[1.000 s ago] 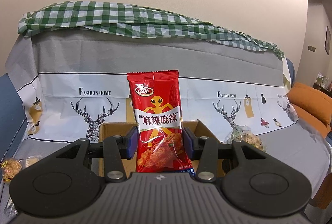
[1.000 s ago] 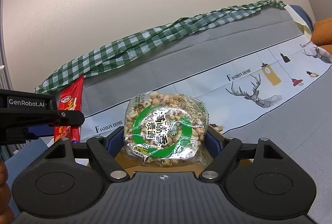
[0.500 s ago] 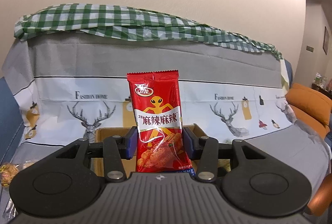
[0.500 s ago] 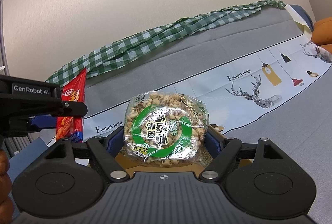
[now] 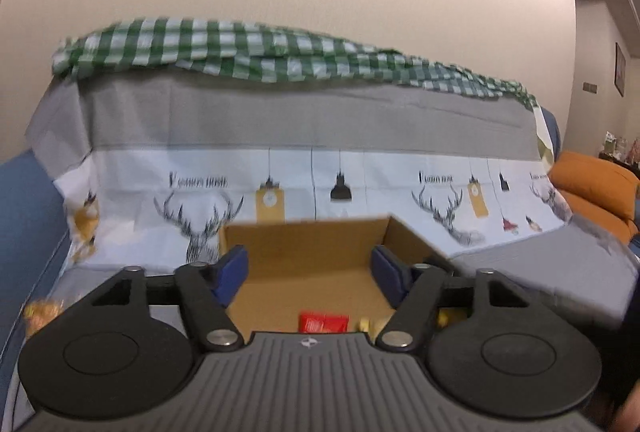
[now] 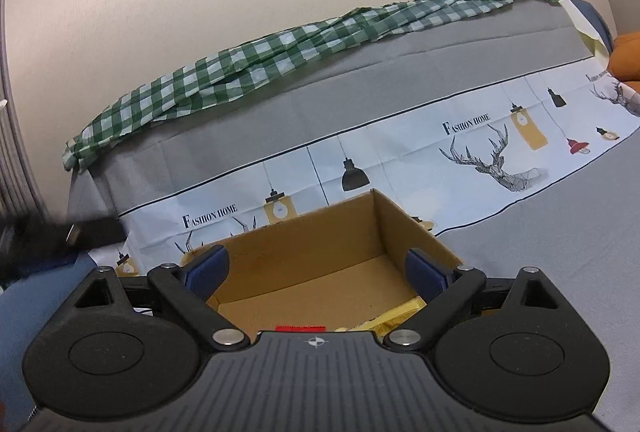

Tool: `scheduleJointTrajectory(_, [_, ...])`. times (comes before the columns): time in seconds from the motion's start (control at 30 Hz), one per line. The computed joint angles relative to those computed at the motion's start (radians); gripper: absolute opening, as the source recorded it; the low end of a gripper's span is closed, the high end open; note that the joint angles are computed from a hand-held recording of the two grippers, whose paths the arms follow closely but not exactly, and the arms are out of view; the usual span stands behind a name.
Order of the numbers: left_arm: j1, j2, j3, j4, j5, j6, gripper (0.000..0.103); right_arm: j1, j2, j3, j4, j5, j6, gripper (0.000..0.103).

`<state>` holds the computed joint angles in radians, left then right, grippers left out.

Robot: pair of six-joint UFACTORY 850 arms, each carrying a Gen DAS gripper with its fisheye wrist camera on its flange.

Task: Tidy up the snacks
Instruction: 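Move both tools back to the loose snacks beside the box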

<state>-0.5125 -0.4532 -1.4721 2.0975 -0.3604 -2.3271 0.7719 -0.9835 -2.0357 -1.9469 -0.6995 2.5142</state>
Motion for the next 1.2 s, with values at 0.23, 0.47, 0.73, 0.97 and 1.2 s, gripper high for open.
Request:
scheduleJointTrajectory(0.23, [0.056,0.135,0.222,0.177,0.046,-0.223,0.043,0.006,0.001,0.002,-0.003,0.004,-0.022,0.094])
scheduleJointTrajectory(0.47, [0.122,0.222,0.383,0.299,0.041,-0.264,0.028,0.01,0.011,0.011,0.02,0.027,-0.055,0.082])
scheduleJointTrajectory(0.73, [0.217,0.217,0.414,0.419,-0.009,-0.222,0.028,0.007,0.032,0.04,0.021,0.076,0.012,0.057])
scheduleJointTrajectory(0.97, [0.277,0.243,0.455,0.497,-0.026,-0.506,0.033,0.026,0.013,-0.021,0.049,0.12,-0.098,0.056])
scheduleJointTrajectory(1.2, [0.303,0.244,0.446,0.574,0.007,-0.627,0.037,0.046,-0.038,-0.144,0.087,0.192,-0.219,0.055])
